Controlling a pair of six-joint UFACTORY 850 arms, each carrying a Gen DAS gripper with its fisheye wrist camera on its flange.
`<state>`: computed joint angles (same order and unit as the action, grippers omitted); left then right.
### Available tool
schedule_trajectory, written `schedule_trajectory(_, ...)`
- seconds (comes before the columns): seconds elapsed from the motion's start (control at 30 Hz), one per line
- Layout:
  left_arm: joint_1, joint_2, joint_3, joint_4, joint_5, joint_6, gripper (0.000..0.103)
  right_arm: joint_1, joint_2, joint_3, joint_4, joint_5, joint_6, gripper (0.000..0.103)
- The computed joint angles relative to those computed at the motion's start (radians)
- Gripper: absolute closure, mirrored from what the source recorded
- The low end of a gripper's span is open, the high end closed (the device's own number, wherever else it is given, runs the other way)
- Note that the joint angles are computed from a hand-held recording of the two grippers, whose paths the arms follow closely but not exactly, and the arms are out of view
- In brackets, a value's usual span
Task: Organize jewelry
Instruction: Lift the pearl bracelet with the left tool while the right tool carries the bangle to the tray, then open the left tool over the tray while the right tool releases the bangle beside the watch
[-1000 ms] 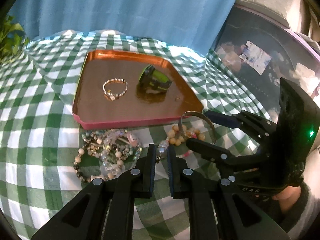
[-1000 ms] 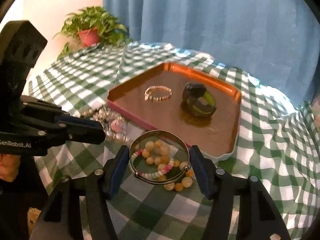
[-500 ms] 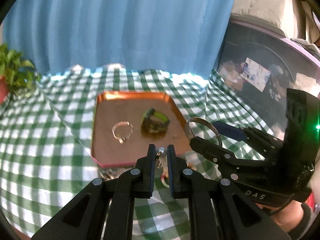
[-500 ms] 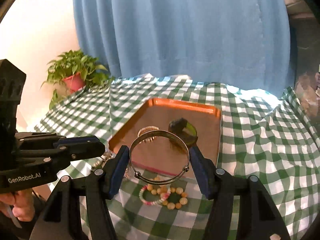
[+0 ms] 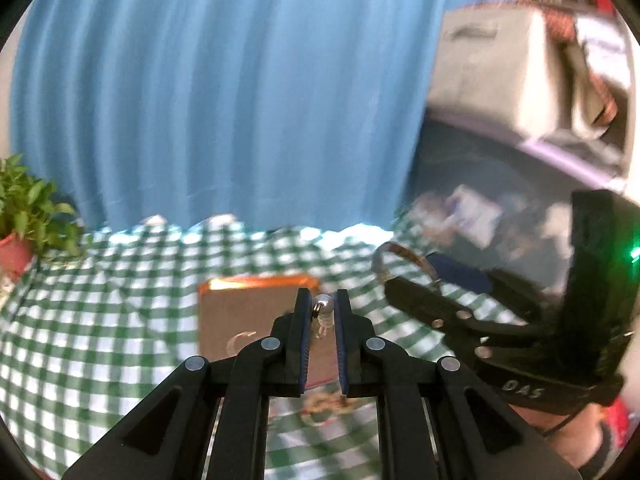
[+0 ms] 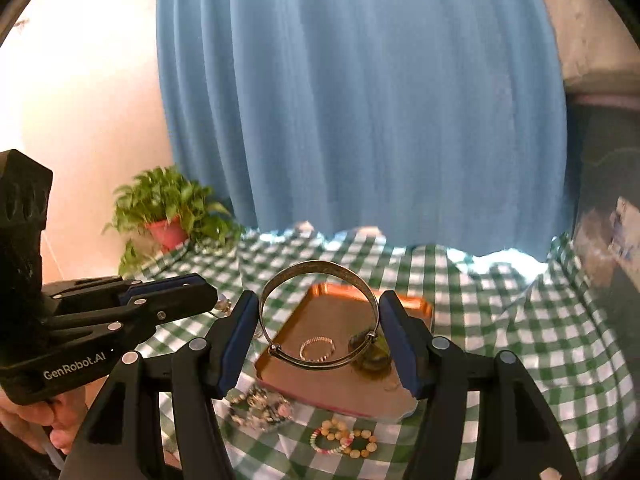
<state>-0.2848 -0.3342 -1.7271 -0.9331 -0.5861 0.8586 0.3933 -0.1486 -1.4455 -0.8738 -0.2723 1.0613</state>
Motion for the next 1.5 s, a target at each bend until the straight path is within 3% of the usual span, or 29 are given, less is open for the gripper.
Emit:
schedule_trajectory(0.17,-0.009,0.044,0.027,0.005,0.081,0.024,0.091,0.031,0.035,-0.017,-0.050,-0.059,0.046,0.045)
schedule_trajectory(0.37,-0.014,0.009,0.022,0.120,0.133,-0.100,0.091,0.029,0.004,-0.032,-0.022,-0.098,0.031,0.045)
schedule_trajectory(0.77,-0.006,-0.153,-0.040,0.213,0.161,-0.250,0.091,-0.044,-0.133,-0.054,0.230,-0.028,-0.161,0.045)
schedule_trajectory(1.0,-0.015,-0.252,-0.070,0.296,0.149,-0.345,0.091,-0.080,-0.210,-0.047,0.436,0.020,-0.346,0.045)
schedule_trajectory(1.1,-0.023,-0.292,-0.093,0.397,0.131,-0.426,0.091,-0.095,-0.238,-0.044,0.528,0.026,-0.432,0.045)
schedule_trajectory(1.23,-0.021,-0.334,-0.132,0.397,0.094,-0.442,0.091,-0.106,-0.271,-0.058,0.662,0.014,-0.567,0.045)
schedule_trajectory(1.5,-0.023,-0.450,-0.265,0.493,0.000,-0.565,0.091,-0.119,-0.344,-0.115,0.722,-0.021,-0.643,0.045)
